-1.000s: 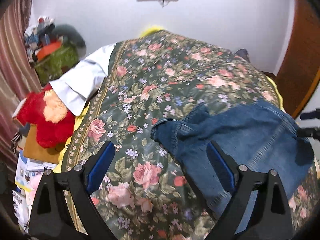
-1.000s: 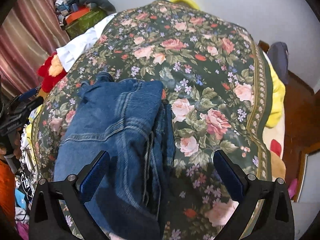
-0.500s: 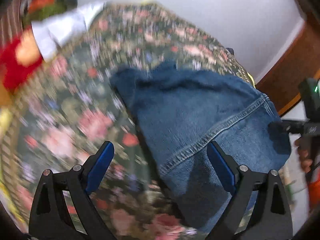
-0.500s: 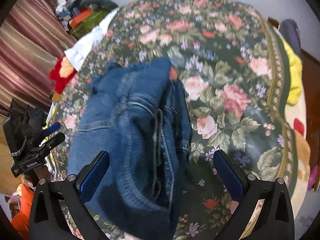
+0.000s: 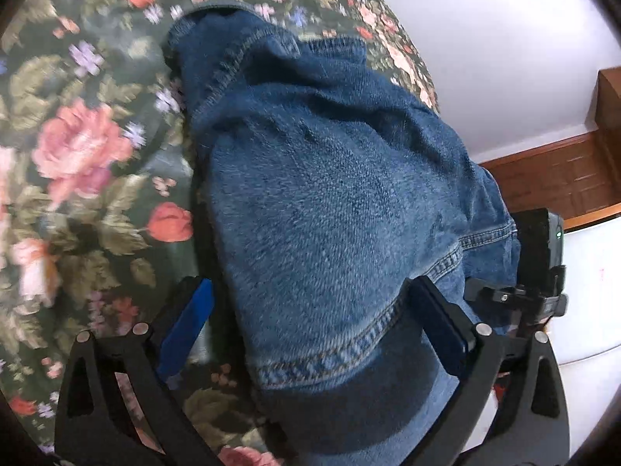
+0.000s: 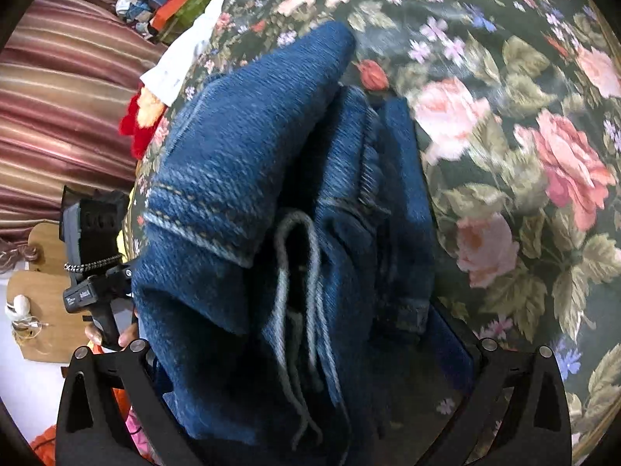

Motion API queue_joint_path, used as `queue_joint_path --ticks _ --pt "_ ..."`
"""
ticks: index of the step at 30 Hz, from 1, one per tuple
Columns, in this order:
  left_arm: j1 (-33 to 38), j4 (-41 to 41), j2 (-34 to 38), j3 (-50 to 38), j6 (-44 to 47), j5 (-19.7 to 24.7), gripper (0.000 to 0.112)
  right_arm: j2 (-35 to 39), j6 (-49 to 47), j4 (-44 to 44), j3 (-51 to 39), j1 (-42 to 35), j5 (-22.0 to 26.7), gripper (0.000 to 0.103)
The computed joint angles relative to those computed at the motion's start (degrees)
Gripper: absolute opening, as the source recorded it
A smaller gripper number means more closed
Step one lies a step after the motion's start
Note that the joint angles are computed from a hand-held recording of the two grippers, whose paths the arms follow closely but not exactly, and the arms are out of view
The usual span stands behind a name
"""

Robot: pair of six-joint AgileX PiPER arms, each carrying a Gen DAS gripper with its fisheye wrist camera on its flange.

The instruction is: Fold large clothes

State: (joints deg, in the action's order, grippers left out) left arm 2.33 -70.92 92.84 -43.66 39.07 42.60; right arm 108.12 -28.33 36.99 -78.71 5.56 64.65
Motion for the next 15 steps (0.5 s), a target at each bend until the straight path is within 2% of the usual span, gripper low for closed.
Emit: queue_joint_path --ticks 3,5,7,8,11,15 --pt "1.1 -4.8 5.6 -2.4 3.3 5.0 0.101 -1.1 2.4 1.2 2.2 1.1 -3.9 0.102" --pt "-0.2 -4.8 5.7 -3.0 2.1 3.7 0.099 -1.7 1.6 2.1 2.5 1.4 -4.1 0.089" --pt "-1.9 -2.3 3.8 -3.4 -0.2 1.4 0.09 -2.9 2.8 2.3 3.2 1.5 -4.6 0.079" --pt "-2.4 -0.9 2.9 -3.6 -1.3 0.7 0.087 -3.6 3.4 2.3 3.7 1.7 -5.1 0.072" --pt "-4.2 5.1 0.0 -4.9 -7.0 -0.9 0.076 -6.3 7.9 -0.1 5.0 3.3 -7.5 0.061" --pt "-8.4 20.5 -4.1 -9.6 -22.0 -3.3 0.066 -8.7 13.5 -3.0 4.8 6.9 -9.2 0.048"
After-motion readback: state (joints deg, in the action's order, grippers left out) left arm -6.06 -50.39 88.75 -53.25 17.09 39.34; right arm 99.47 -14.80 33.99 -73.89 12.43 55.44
